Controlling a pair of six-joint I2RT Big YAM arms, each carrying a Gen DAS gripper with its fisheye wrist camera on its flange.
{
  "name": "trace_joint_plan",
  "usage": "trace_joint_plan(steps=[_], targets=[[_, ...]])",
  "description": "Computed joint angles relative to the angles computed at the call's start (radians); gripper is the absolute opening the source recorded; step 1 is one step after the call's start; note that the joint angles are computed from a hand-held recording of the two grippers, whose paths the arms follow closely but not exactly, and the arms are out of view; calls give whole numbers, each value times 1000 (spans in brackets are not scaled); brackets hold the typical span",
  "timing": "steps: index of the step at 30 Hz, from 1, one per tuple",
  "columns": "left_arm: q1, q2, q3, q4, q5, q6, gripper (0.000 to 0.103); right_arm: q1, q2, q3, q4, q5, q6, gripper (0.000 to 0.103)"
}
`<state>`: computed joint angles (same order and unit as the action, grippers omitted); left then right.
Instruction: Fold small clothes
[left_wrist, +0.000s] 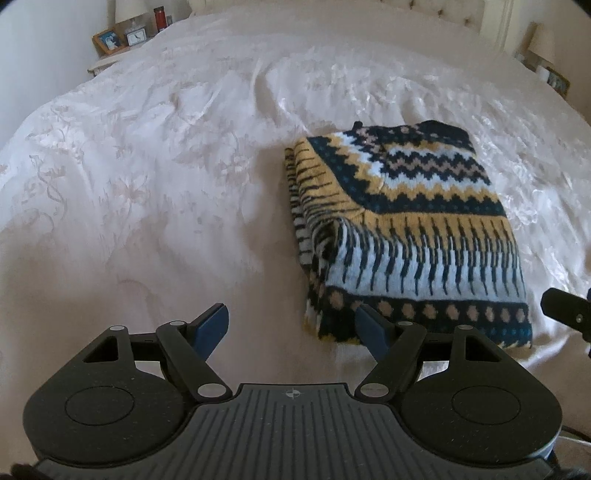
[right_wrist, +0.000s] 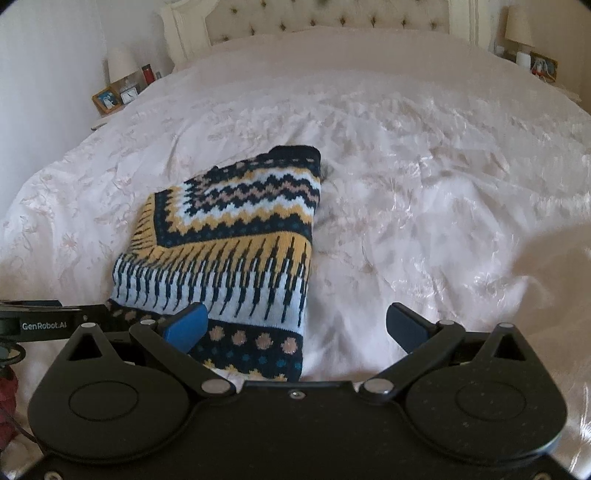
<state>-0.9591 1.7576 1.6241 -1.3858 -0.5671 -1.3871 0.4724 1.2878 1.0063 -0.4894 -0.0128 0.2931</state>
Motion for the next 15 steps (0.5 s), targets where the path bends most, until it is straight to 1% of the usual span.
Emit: trace_joint_plan(steps=[4,15], targets=[[-3,3,-2,4,10,7,74,-6,4,1,-7,-7,13,102],[-12,7,5,-4,2,11,74,-6,11,-3,-6,-4,30,102]])
